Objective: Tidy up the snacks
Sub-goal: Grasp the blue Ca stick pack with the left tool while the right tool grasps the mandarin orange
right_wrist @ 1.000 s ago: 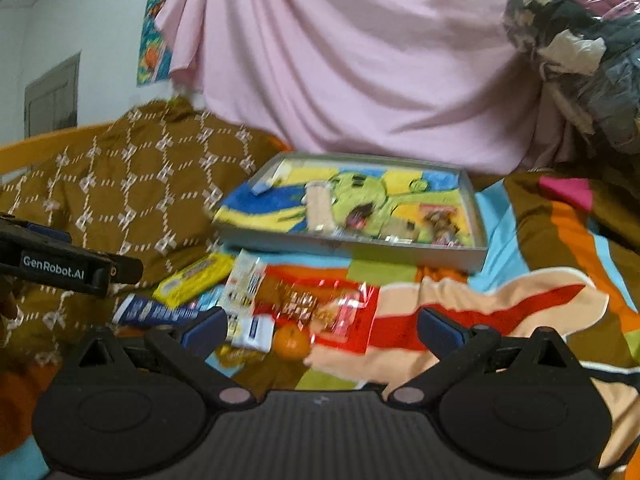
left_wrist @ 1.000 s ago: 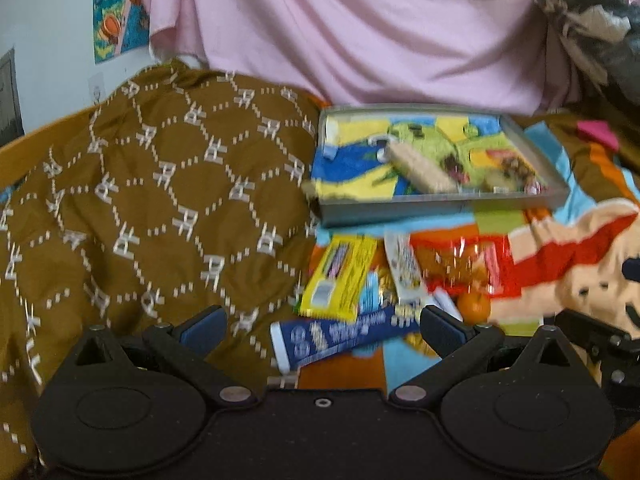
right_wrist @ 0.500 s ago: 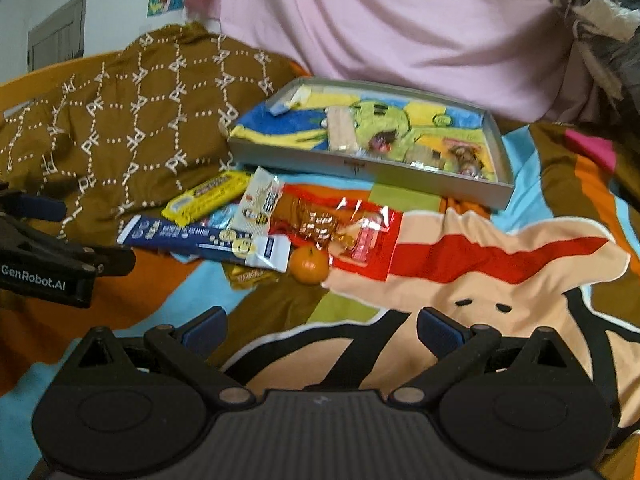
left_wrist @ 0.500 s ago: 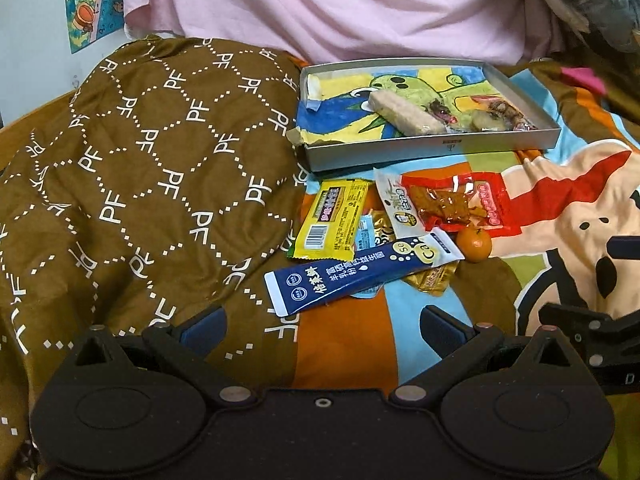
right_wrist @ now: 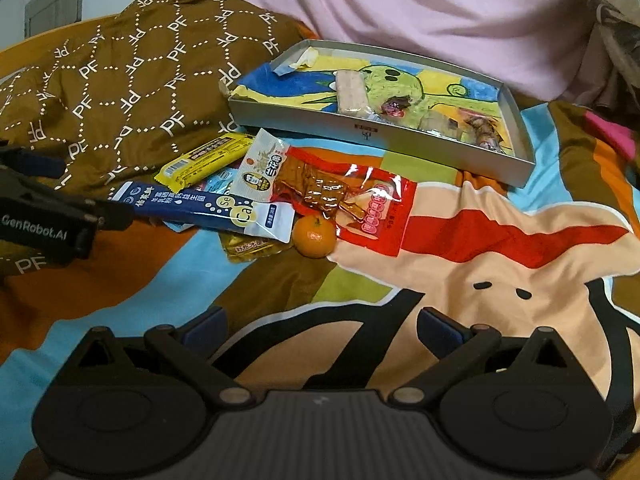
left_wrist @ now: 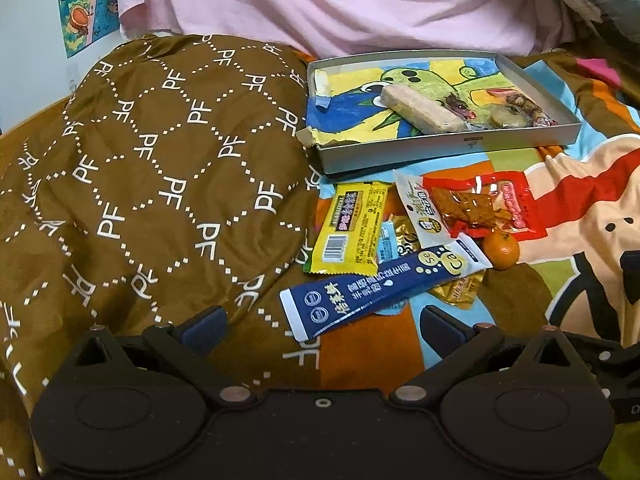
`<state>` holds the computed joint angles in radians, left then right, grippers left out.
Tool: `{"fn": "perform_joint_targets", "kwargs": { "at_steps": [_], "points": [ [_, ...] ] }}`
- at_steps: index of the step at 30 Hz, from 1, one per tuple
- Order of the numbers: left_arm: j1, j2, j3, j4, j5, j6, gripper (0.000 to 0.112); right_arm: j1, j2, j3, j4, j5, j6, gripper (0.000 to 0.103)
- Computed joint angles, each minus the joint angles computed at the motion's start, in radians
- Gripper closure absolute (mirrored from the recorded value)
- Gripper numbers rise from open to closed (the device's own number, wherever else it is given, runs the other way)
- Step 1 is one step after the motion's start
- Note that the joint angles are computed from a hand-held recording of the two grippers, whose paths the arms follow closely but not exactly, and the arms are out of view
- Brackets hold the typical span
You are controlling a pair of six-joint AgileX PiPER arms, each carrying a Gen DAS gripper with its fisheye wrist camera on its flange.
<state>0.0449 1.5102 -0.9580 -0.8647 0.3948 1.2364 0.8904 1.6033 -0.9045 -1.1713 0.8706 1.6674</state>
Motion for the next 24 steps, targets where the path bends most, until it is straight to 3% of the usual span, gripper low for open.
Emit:
{"fn": "perform_joint_targets", "kwargs": {
  "at_steps": [10,15,18,24],
  "points": [
    [-0.032,0.114,-0.123,0.106,0.003,-0.093,0.01,-0.091,0.015,-0.015,-0.124,-0.048,-0.079,0.0],
    [-0.013,0.186,-0.219,0.044,0.138,0.061,0.01,-0.182,0.016,0.002,-0.202,-0.153,-0.048,0.0],
    [-0.011,0.219,-0.264,0.046,0.212,0.158,0.01,-0.201,0.035,-0.014,-0.196,-0.174,-0.09,0.0],
    [-0.029,0.28,-0.346,0.094,0.292,0.218,0.01,-0.247,0.036,-0.018,-0.194,-0.265,-0.136,0.0]
  ]
}}
